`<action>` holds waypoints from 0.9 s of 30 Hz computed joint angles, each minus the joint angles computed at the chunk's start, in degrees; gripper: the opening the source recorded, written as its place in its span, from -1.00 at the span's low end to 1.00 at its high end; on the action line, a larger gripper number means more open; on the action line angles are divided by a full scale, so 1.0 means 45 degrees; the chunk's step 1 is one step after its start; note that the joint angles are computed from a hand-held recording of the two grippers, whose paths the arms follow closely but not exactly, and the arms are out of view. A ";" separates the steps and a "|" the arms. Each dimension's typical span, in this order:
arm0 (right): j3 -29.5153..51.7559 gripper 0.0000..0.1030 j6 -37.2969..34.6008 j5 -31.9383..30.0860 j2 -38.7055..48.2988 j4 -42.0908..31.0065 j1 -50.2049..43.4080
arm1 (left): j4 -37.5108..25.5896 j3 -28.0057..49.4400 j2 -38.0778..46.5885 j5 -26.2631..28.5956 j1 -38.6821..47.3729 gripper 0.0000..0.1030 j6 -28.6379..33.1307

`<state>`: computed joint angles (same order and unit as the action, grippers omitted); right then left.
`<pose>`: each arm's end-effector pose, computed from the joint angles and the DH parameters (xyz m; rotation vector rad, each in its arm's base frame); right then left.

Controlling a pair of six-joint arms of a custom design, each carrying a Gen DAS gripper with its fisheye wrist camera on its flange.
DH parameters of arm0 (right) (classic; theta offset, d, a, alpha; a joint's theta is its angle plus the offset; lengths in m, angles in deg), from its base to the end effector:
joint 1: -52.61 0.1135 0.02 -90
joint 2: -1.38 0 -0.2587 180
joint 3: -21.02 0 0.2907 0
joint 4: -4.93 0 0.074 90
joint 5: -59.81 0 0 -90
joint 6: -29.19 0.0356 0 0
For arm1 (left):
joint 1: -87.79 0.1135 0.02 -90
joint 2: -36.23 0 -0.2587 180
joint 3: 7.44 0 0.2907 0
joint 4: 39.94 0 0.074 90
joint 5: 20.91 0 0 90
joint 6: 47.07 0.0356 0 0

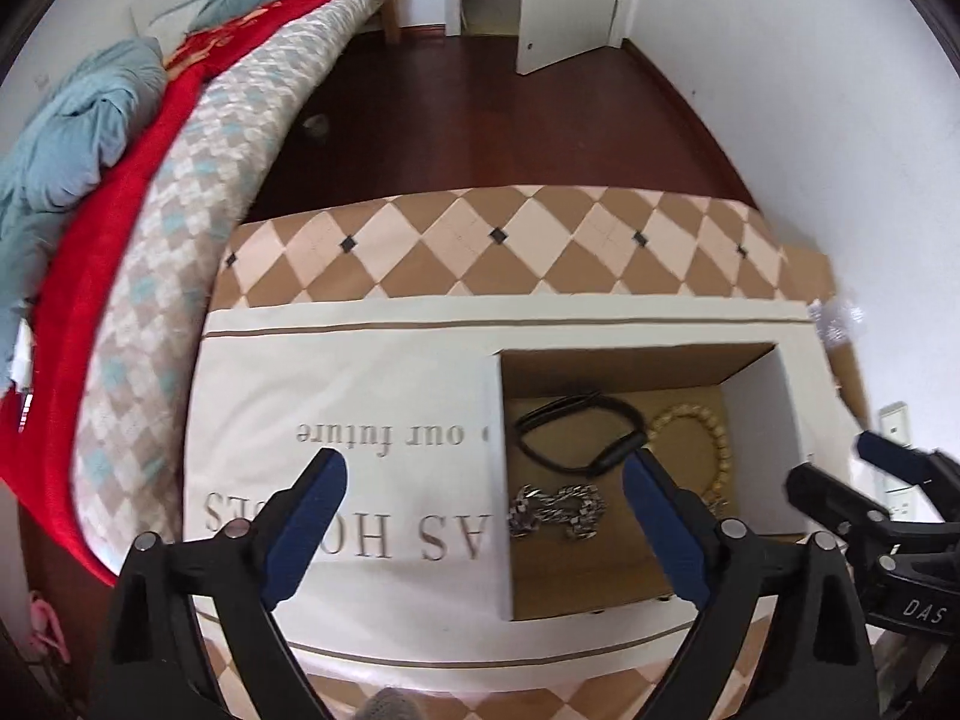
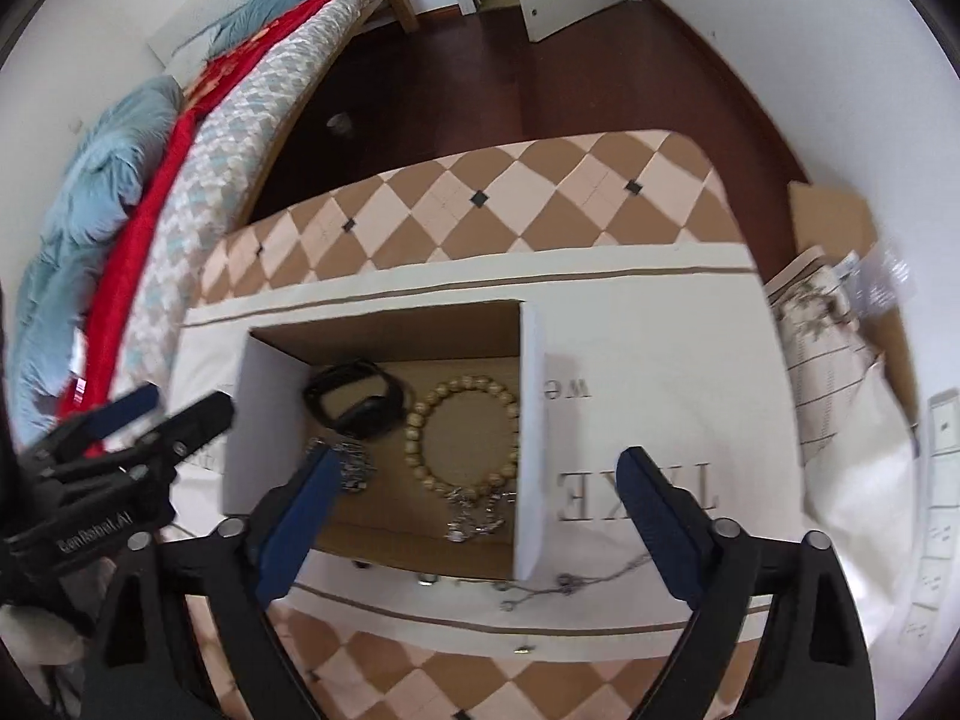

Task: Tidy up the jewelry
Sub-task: 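Lower both held bracelets into the white box and open both grippers, then lift both grippers away from the box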

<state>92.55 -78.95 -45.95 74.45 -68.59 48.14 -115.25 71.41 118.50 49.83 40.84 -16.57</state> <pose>0.2631 -0.0109 0.2486 -0.3860 2.7910 0.3099 0.2109 -0.2086 0.2470 -0.3470 2.7340 0.0621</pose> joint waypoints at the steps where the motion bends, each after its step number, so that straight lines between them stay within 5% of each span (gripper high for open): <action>1: -0.0190 0.85 -0.0005 0.0268 -0.0198 0.0169 0.0070 | -0.0081 -0.0058 0.0084 -0.0149 -0.0092 0.99 -0.0090; 10: -0.1589 1.00 0.0172 0.2350 -0.1919 0.1321 0.0565 | -0.0820 -0.0334 0.0007 -0.0833 -0.1100 0.99 -0.1344; 27: -0.1613 1.00 -0.0622 0.1530 -0.5857 -0.0960 -0.0889 | -0.4250 0.1442 -0.0472 -0.2751 -0.4430 0.99 -0.5442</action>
<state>85.29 -81.74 -39.06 48.10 -72.92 44.14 -134.37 77.90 116.38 37.45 20.90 -41.06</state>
